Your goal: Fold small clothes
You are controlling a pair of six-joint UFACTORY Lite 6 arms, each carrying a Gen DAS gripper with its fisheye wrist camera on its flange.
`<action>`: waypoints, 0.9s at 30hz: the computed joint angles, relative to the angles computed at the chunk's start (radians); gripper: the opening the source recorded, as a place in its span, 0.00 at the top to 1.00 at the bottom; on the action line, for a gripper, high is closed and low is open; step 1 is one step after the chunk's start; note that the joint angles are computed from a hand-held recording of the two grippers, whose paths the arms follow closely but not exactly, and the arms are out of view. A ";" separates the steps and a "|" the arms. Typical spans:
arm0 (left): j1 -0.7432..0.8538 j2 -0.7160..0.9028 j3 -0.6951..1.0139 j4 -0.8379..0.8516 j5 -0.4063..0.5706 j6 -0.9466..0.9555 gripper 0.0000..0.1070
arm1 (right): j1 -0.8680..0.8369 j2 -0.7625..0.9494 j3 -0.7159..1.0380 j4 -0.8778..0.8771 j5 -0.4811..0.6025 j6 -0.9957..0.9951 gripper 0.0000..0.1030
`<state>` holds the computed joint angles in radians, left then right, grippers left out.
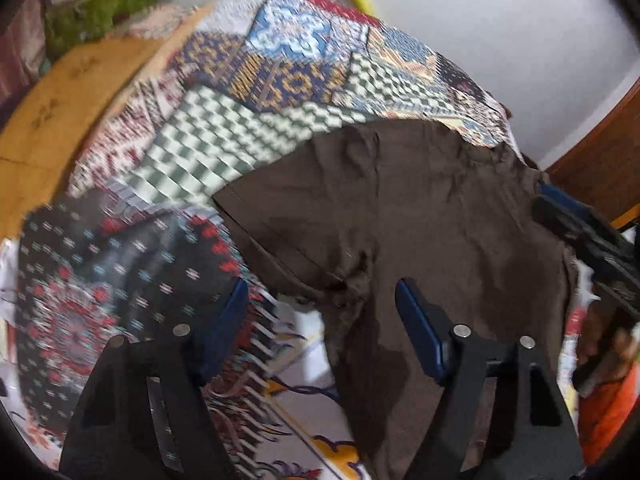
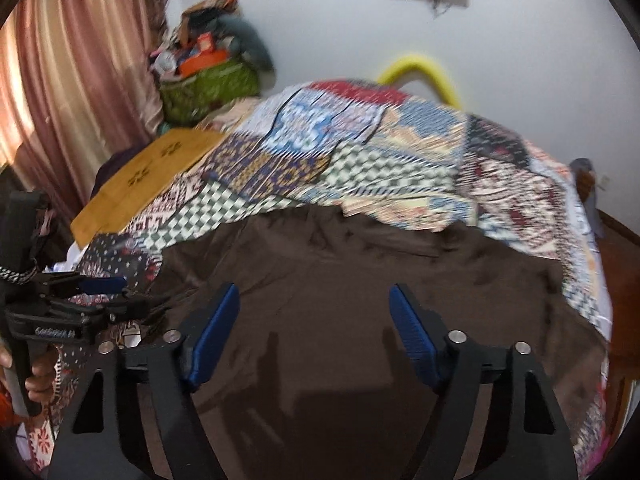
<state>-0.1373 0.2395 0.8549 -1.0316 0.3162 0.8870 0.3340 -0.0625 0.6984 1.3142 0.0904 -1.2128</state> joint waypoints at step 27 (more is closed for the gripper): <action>0.101 0.296 0.410 0.032 0.128 -0.021 0.98 | -0.032 0.020 -0.043 0.128 0.087 -0.191 0.45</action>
<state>-0.0360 0.5354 1.2649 -0.9994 0.4445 0.8664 0.3023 -0.0428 0.6553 1.4422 0.1776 -1.4038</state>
